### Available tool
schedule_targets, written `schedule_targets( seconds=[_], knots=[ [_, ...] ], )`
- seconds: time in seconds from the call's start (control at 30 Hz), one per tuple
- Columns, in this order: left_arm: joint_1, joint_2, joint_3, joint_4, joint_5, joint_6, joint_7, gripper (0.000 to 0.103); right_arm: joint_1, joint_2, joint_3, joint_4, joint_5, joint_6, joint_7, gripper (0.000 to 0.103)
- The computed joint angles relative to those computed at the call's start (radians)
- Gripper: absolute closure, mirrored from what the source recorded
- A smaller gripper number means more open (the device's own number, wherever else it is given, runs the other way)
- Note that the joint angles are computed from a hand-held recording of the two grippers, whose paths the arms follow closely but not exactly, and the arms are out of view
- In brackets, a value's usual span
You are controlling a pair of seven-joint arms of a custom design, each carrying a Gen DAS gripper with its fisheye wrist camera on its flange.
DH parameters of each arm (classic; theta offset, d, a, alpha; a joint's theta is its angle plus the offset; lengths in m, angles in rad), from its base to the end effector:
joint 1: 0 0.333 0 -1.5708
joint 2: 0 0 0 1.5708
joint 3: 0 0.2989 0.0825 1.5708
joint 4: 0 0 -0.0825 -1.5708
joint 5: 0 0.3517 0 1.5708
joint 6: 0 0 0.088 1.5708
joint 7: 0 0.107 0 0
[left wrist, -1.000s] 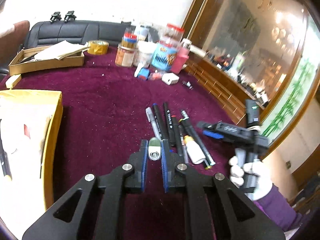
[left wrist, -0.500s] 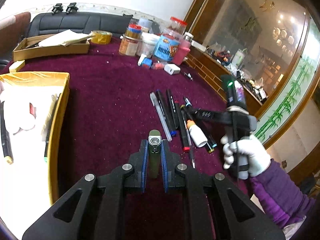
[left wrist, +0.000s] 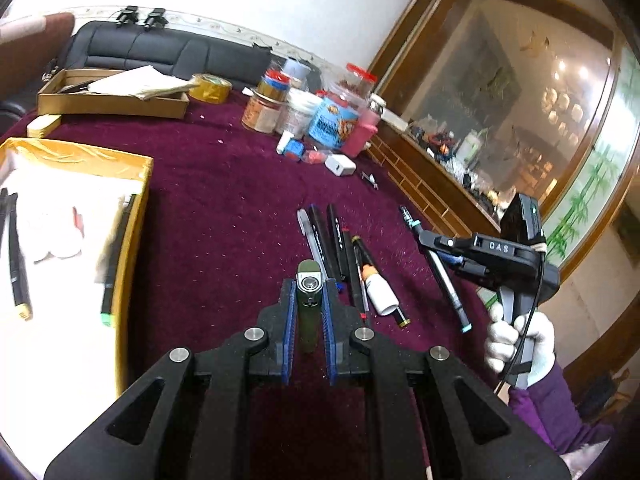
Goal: Organize rigid objects
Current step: 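Grasp a teal-ended black marker with right while left lifts the green cylinder, then lower the green cylinder into the tray and open left while right carries its marker there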
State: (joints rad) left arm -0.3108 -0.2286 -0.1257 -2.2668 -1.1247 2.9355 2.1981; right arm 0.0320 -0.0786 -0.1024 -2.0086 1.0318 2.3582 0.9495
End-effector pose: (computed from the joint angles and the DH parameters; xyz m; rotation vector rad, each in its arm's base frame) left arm 0.4633 -0.1565 0.5282 -1.7799 1.8954 -1.4243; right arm 0.5432 -0.0284 0.5361 -1.5028 1.5984 0.0290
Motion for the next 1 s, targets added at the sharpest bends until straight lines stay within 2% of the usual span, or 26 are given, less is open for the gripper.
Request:
schedule_targets(
  seconds=[0.17,0.37,0.47,0.77,1.0],
  knots=[
    [-0.006,-0.124,0.048,-0.083,-0.091,0.006,0.057,0.093,0.034,-0.018,0.027,-0.018,-0.043,0.047,0.019,0.082],
    [-0.007,-0.270,0.092,-0.194,-0.105,0.033,0.070,0.093,0.074,-0.029,0.040,-0.072,-0.104,0.042,0.015,0.082],
    [-0.017,-0.322,0.118,-0.237,-0.105,0.052,0.070,0.093,0.090,-0.033,0.046,-0.099,-0.128,0.067,0.019,0.082],
    [-0.084,-0.364,0.192,-0.274,-0.188,0.094,0.148,0.093,0.149,-0.116,0.049,-0.189,-0.232,0.165,0.004,0.081],
    [-0.058,-0.372,0.180,-0.276,-0.268,0.065,0.215,0.093,0.238,-0.162,0.053,-0.256,-0.322,0.169,-0.042,0.081]
  ],
)
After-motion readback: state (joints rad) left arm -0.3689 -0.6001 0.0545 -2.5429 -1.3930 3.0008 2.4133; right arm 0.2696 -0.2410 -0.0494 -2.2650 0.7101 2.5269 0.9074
